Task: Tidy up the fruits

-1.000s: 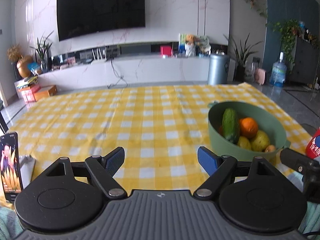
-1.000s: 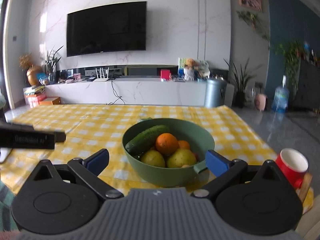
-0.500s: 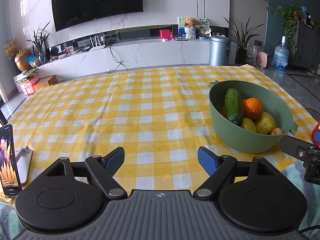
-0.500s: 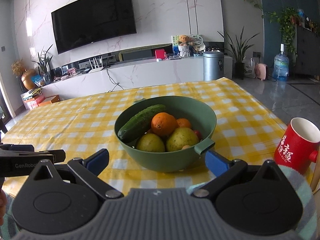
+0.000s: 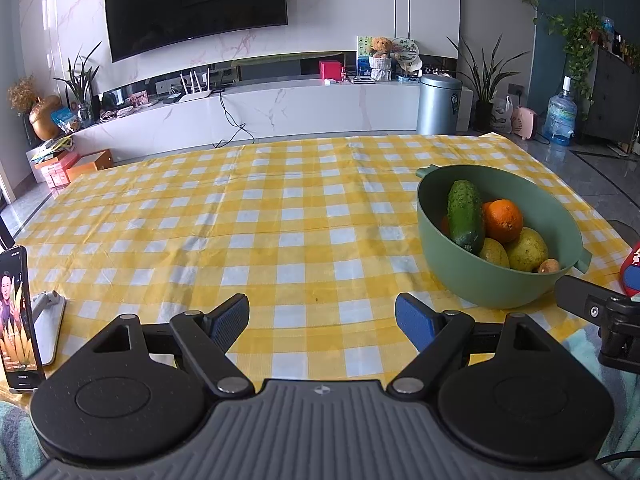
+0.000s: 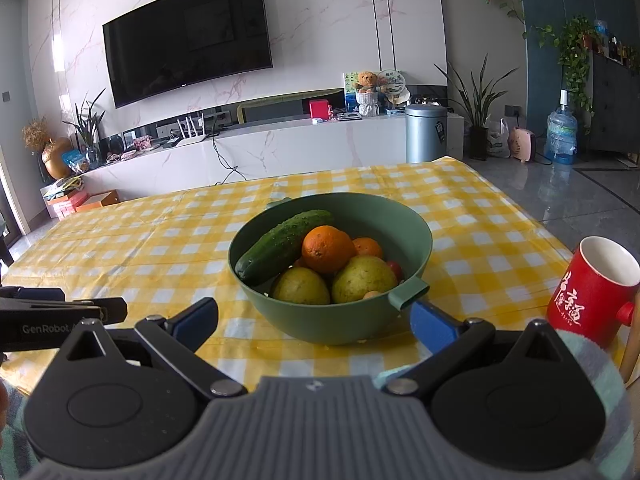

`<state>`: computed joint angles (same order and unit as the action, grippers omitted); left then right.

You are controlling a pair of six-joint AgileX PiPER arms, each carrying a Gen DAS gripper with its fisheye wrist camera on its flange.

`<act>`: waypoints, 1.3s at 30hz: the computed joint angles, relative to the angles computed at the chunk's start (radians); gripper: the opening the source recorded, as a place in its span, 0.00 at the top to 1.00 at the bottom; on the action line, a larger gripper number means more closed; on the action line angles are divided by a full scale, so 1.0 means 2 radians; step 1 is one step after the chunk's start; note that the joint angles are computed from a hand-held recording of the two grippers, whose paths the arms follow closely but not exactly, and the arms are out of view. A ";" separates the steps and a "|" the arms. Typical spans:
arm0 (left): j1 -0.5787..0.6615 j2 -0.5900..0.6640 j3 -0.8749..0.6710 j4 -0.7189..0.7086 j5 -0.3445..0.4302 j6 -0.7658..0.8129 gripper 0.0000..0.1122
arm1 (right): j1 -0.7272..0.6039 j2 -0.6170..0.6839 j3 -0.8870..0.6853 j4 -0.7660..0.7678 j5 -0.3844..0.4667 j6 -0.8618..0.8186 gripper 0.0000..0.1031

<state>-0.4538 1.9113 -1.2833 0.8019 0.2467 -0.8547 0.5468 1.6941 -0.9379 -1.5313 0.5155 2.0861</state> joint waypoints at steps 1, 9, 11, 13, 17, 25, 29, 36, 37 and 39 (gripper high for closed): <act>0.000 0.000 0.000 0.000 0.000 0.000 0.14 | 0.000 0.000 0.000 0.001 0.000 -0.002 0.04; -0.001 -0.004 0.001 -0.003 0.003 0.001 0.14 | 0.001 0.001 -0.002 0.007 0.002 -0.011 0.04; 0.000 -0.004 0.001 -0.005 0.002 0.004 0.14 | 0.000 0.002 -0.003 0.007 0.001 -0.011 0.04; 0.001 -0.007 0.001 -0.011 0.004 0.010 0.14 | 0.001 0.002 -0.003 0.007 0.001 -0.011 0.04; 0.000 -0.009 0.002 -0.012 0.005 0.010 0.14 | 0.000 0.002 -0.002 0.007 0.001 -0.010 0.04; 0.001 -0.009 0.002 -0.010 0.003 0.007 0.14 | 0.001 0.002 -0.003 0.007 0.001 -0.010 0.04; 0.001 -0.010 0.002 -0.009 0.005 0.007 0.14 | 0.001 0.002 -0.003 0.007 0.001 -0.010 0.04; -0.001 -0.015 0.006 0.017 0.005 -0.014 0.14 | 0.001 0.002 -0.003 0.007 0.002 -0.011 0.04; -0.001 -0.015 0.006 0.015 0.005 -0.011 0.14 | 0.001 0.002 -0.003 0.007 0.002 -0.010 0.04; -0.002 -0.014 0.007 0.022 0.006 -0.017 0.14 | 0.002 0.003 -0.003 0.006 0.004 -0.009 0.04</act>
<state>-0.4572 1.8832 -1.2691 0.8462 0.2580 -0.8891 0.5504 1.7001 -0.9441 -1.5189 0.5225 2.0680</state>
